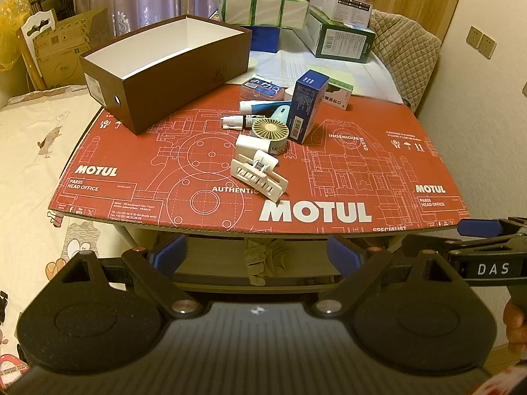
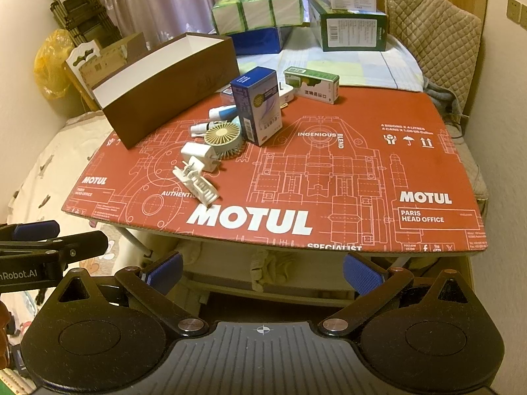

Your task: Organize rigid objects

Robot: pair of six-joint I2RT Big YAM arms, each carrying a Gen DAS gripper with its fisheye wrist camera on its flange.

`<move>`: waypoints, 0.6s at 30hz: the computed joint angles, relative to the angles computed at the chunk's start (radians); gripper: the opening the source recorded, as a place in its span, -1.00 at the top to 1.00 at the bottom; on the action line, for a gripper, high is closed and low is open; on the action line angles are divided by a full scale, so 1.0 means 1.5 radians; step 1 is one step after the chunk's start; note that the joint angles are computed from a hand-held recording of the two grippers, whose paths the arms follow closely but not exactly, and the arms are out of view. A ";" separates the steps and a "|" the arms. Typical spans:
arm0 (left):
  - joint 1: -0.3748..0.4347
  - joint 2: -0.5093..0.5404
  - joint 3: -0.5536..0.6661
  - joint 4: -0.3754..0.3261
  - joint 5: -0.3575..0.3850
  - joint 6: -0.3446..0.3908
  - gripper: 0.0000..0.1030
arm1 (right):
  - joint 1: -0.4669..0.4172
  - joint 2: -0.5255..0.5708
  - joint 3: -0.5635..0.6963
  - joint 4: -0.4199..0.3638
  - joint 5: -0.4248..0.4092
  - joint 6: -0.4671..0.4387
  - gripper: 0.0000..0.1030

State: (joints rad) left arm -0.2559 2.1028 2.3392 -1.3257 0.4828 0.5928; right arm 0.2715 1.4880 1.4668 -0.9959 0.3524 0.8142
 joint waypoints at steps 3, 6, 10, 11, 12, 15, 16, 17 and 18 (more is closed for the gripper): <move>0.000 0.000 0.000 0.001 -0.001 -0.001 -0.75 | 0.000 0.001 0.001 -0.001 -0.001 0.000 -0.96; 0.000 0.000 -0.001 0.002 -0.001 -0.002 -0.75 | 0.000 0.001 -0.001 0.001 -0.001 0.000 -0.96; 0.000 0.001 0.001 0.000 -0.002 -0.002 -0.75 | -0.001 0.001 0.001 -0.001 -0.002 -0.001 -0.96; 0.000 0.001 0.002 -0.001 -0.002 -0.002 -0.75 | 0.003 0.005 0.000 0.002 0.000 0.001 -0.96; 0.000 0.000 0.001 0.000 -0.002 -0.003 -0.75 | 0.003 0.006 -0.001 0.004 0.001 0.002 -0.96; -0.001 0.001 0.001 0.001 -0.003 -0.004 -0.75 | 0.002 0.006 -0.002 0.005 0.000 0.000 -0.96; 0.000 0.001 0.002 0.000 -0.003 -0.004 -0.75 | 0.001 0.006 0.000 0.003 0.000 0.000 -0.96; 0.000 0.001 0.002 -0.001 -0.003 -0.004 -0.75 | 0.000 0.005 0.001 0.002 -0.001 -0.001 -0.96; -0.001 0.001 0.001 0.000 -0.003 -0.004 -0.75 | 0.000 0.006 0.001 0.002 -0.001 -0.001 -0.96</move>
